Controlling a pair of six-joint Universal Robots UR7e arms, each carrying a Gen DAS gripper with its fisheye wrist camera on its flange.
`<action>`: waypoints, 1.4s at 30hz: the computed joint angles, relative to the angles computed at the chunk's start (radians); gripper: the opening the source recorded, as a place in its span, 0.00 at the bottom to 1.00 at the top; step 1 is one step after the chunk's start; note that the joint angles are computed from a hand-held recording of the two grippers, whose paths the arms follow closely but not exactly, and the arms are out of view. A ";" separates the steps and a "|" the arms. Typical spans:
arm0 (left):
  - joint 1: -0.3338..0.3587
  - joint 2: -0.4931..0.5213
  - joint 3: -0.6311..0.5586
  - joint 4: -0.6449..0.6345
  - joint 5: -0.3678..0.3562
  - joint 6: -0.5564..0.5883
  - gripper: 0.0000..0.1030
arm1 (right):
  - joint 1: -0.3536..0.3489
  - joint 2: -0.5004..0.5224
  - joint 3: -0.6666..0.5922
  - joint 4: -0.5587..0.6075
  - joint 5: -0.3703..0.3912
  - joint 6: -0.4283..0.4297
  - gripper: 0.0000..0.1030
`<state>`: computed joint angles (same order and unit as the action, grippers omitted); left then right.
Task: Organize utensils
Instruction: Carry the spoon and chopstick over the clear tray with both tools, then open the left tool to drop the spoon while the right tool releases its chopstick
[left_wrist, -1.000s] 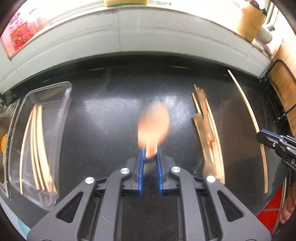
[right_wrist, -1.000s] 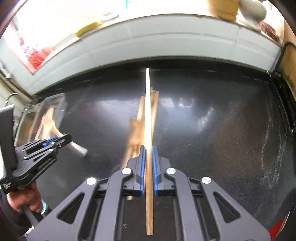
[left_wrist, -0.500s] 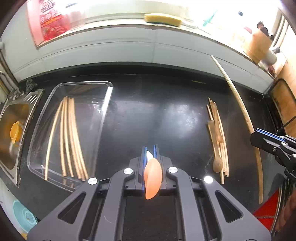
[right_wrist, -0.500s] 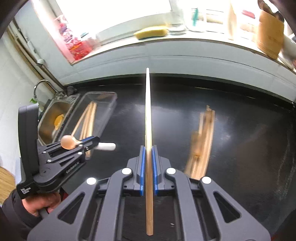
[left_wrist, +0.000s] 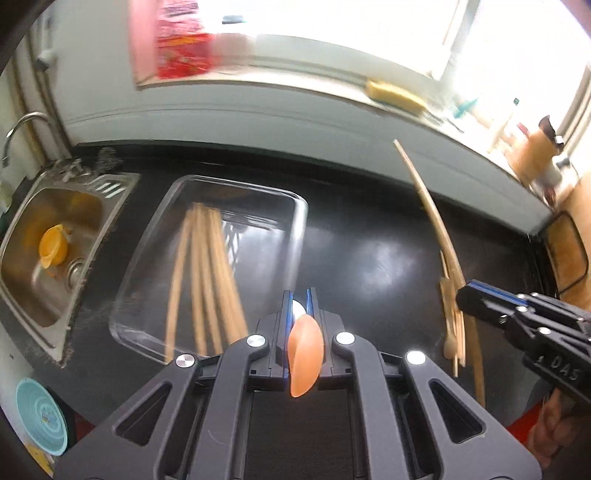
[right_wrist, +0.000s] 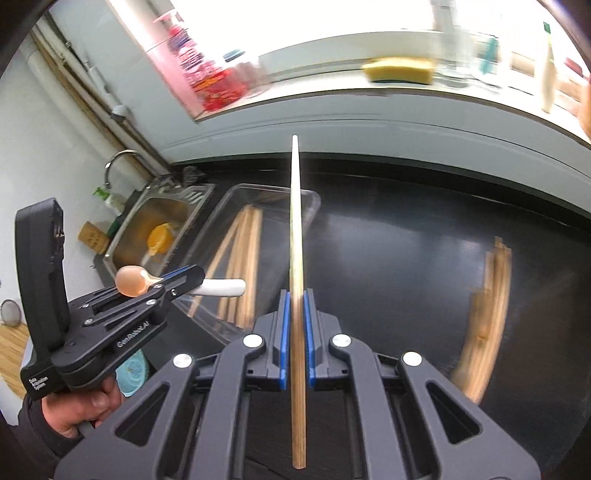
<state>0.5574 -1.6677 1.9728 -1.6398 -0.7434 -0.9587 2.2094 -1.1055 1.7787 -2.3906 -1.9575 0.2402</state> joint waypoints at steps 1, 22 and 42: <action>0.005 -0.019 -0.007 0.025 0.016 -0.010 0.07 | 0.003 0.024 -0.018 -0.003 0.018 0.004 0.08; 0.266 -0.051 -0.020 -0.238 0.037 0.266 0.07 | -0.033 0.371 -0.312 0.101 0.148 0.075 0.08; 0.334 0.003 -0.086 -0.258 0.030 0.375 0.83 | -0.094 0.412 -0.367 0.128 0.164 0.102 0.62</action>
